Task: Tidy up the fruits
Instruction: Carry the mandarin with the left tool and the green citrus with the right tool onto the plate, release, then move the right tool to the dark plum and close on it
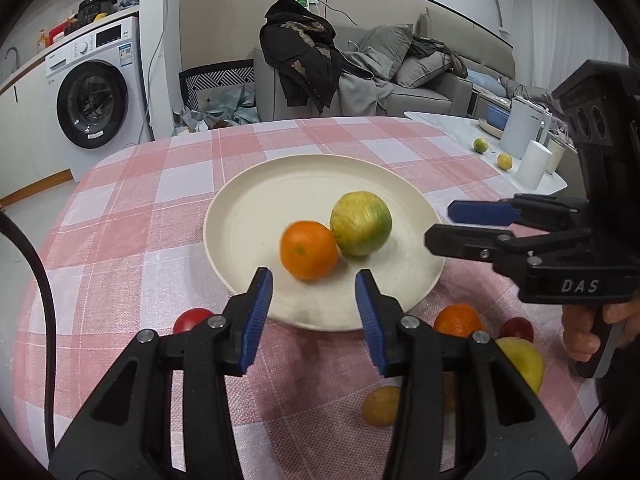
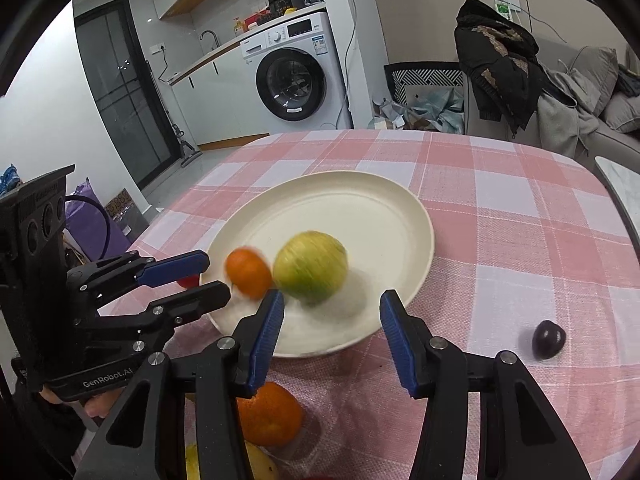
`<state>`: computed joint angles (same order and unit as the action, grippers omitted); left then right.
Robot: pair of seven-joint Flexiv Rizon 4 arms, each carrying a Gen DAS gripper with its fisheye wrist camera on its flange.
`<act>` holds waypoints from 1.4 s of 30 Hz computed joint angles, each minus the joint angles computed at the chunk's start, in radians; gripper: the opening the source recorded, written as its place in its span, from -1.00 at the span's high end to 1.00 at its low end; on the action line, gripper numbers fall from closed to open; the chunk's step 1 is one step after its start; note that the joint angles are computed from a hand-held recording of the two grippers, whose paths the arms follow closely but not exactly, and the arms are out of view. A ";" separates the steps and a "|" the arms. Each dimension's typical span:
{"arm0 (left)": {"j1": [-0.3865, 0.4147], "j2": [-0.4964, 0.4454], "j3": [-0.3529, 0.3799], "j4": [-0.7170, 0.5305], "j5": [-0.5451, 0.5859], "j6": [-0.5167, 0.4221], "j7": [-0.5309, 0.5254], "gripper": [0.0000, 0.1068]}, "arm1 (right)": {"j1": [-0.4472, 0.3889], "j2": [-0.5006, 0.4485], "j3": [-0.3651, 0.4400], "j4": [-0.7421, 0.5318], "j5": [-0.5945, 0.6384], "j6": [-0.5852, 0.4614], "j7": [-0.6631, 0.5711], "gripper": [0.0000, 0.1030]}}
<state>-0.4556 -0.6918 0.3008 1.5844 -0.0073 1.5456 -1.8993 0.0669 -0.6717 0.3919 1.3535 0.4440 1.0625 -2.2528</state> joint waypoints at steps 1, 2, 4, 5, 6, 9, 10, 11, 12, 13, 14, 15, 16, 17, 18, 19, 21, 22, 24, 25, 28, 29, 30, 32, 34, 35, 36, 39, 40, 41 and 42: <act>-0.012 0.002 0.015 0.004 0.003 0.001 -0.008 -0.01 | -0.001 0.006 0.000 0.009 0.001 0.015 -0.010 -0.10; -0.025 0.004 0.033 0.009 0.008 0.004 -0.018 -0.20 | -0.003 0.011 0.002 0.017 0.002 0.029 -0.021 -0.23; -0.057 0.010 0.076 0.026 0.018 0.032 -0.046 -0.44 | -0.011 0.020 0.010 0.033 0.007 0.059 -0.043 -0.46; -0.073 0.013 0.096 0.036 0.020 0.045 -0.057 -0.57 | -0.016 0.023 0.014 0.037 0.010 0.067 -0.052 -0.61; -0.089 0.017 0.117 0.047 0.021 0.057 -0.066 -0.59 | -0.020 0.027 0.015 0.041 0.012 0.073 -0.055 -0.74; -0.137 0.029 0.172 0.075 0.016 0.076 -0.079 -0.68 | -0.041 0.033 0.033 0.051 0.029 0.091 -0.077 -0.89; -0.148 0.034 0.183 0.085 0.012 0.082 -0.080 -0.76 | -0.056 0.034 0.048 0.053 0.044 0.096 -0.097 -0.94; -0.158 0.038 0.192 0.096 0.008 0.091 -0.082 -0.88 | -0.064 0.036 0.055 0.055 0.054 0.098 -0.109 -0.98; -0.177 0.042 0.211 0.108 0.002 0.098 -0.087 -0.91 | -0.077 0.039 0.067 0.058 0.068 0.097 -0.127 -0.99; -0.193 0.046 0.225 0.121 -0.003 0.111 -0.089 -0.91 | -0.085 0.043 0.074 0.062 0.081 0.098 -0.141 -1.00; -0.200 0.051 0.229 0.133 -0.009 0.123 -0.083 -0.91 | -0.090 0.049 0.077 0.068 0.091 0.099 -0.152 -1.00; -0.215 0.056 0.241 0.149 -0.018 0.136 -0.080 -0.91 | -0.095 0.056 0.079 0.076 0.100 0.100 -0.165 -1.00; -0.229 0.059 0.253 0.160 -0.031 0.142 -0.075 -0.91 | -0.100 0.064 0.082 0.083 0.110 0.097 -0.175 -1.00; -0.238 0.064 0.258 0.172 -0.042 0.150 -0.069 -0.91 | -0.103 0.068 0.081 0.086 0.119 0.093 -0.183 -1.00; -0.238 0.074 0.252 0.187 -0.050 0.162 -0.059 -0.91 | -0.107 0.074 0.083 0.091 0.132 0.096 -0.194 -1.00; -0.240 0.081 0.249 0.199 -0.061 0.169 -0.049 -0.91 | -0.118 0.081 0.094 0.100 0.156 0.109 -0.219 -1.00; -0.261 0.085 0.266 0.219 -0.088 0.182 -0.038 -0.91 | -0.136 0.092 0.112 0.110 0.197 0.127 -0.268 -1.00; -0.280 0.082 0.286 0.223 -0.105 0.181 -0.034 -0.91 | -0.147 0.096 0.122 0.112 0.219 0.127 -0.292 -1.00; -0.307 0.081 0.314 0.241 -0.133 0.188 -0.022 -0.91 | -0.164 0.103 0.133 0.111 0.257 0.111 -0.334 -1.00; -0.312 0.081 0.317 0.252 -0.144 0.200 -0.015 -0.91 | -0.157 0.107 0.121 0.113 0.263 0.107 -0.336 -1.00; -0.314 0.083 0.318 0.280 -0.178 0.232 0.010 -0.91 | -0.131 0.117 0.085 0.121 0.268 0.118 -0.342 -1.00; -0.320 0.082 0.323 0.284 -0.195 0.230 0.018 -0.91 | -0.126 0.119 0.079 0.123 0.270 0.127 -0.347 -1.00; -0.331 0.078 0.334 0.288 -0.214 0.224 0.024 -0.91 | -0.125 0.120 0.076 0.124 0.273 0.131 -0.352 -1.00; -0.343 0.071 0.346 0.293 -0.250 0.226 0.036 -0.91 | -0.126 0.119 0.070 0.120 0.278 0.127 -0.352 -1.00; -0.355 0.066 0.357 0.298 -0.288 0.221 0.046 -0.91 | -0.123 0.116 0.061 0.113 0.281 0.126 -0.341 -1.00; -0.348 0.066 0.348 0.300 -0.302 0.221 0.054 -0.91 | -0.120 0.115 0.056 0.110 0.280 0.130 -0.336 -1.00; -0.340 0.070 0.338 0.305 -0.314 0.224 0.063 -0.91 | -0.117 0.113 0.052 0.109 0.278 0.135 -0.330 -1.00; -0.375 0.048 0.375 0.304 -0.368 0.221 0.085 -0.91 | -0.103 0.109 0.037 0.109 0.265 0.158 -0.298 -1.00; -0.380 0.042 0.381 0.304 -0.384 0.221 0.094 -0.91 | -0.096 0.107 0.031 0.111 0.257 0.172 -0.283 -1.00; -0.373 0.045 0.371 0.306 -0.394 0.221 0.106 -0.91 | -0.092 0.106 0.028 0.114 0.248 0.185 -0.272 -1.00; -0.371 0.043 0.367 0.305 -0.408 0.217 0.114 -0.91 | -0.082 0.104 0.020 0.119 0.234 0.208 -0.255 -1.00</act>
